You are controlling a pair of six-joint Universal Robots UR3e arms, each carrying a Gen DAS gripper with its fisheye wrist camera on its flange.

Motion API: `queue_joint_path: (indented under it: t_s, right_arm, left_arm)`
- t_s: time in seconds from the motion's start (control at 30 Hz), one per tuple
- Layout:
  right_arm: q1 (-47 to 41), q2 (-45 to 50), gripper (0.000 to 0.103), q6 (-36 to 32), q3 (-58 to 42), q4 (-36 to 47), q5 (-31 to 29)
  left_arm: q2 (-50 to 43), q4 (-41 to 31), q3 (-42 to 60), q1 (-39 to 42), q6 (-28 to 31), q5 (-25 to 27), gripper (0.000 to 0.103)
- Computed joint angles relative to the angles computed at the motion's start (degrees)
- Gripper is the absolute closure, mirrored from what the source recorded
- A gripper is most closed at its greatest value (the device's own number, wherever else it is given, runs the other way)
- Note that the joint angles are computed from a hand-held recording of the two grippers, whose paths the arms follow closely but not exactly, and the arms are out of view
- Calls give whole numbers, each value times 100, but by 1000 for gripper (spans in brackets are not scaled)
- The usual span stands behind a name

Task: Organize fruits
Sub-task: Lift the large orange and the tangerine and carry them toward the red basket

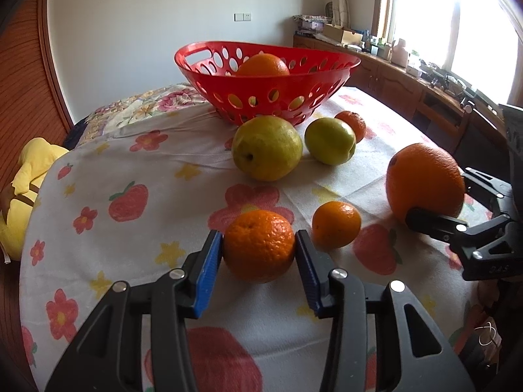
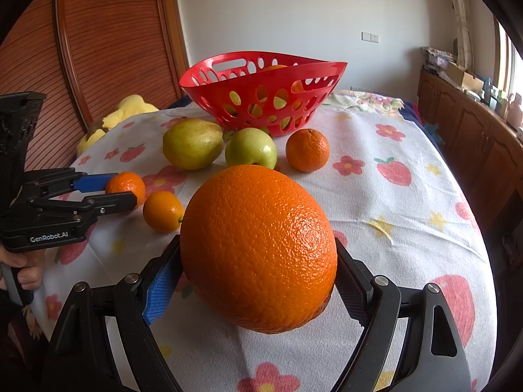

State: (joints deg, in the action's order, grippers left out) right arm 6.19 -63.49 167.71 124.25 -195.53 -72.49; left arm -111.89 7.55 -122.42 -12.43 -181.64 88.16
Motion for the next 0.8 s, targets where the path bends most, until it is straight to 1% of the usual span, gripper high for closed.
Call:
queue_joint_path:
  t_s: [0.2, 0.4, 0.53, 0.67, 0.8]
  right_arm:
    - [2, 1, 17, 0, -1, -2, -5]
    - [-7, -5, 17, 16, 28, -22, 8]
    - [-171, -164, 17, -64, 19, 295, 273]
    - [-246, -394, 17, -216, 40, 448, 324]
    - [-360, -706, 17, -368, -131, 857, 458]
  left_arm:
    - [428, 251, -368, -32, -70, -51, 59]
    - [707, 370, -473, -20, -56, -92, 59]
    - [759, 432, -436, 42, -36, -154, 59]
    - [760, 469, -345, 105, -4, -194, 59]
    - [753, 335, -103, 176, 21, -266, 59]
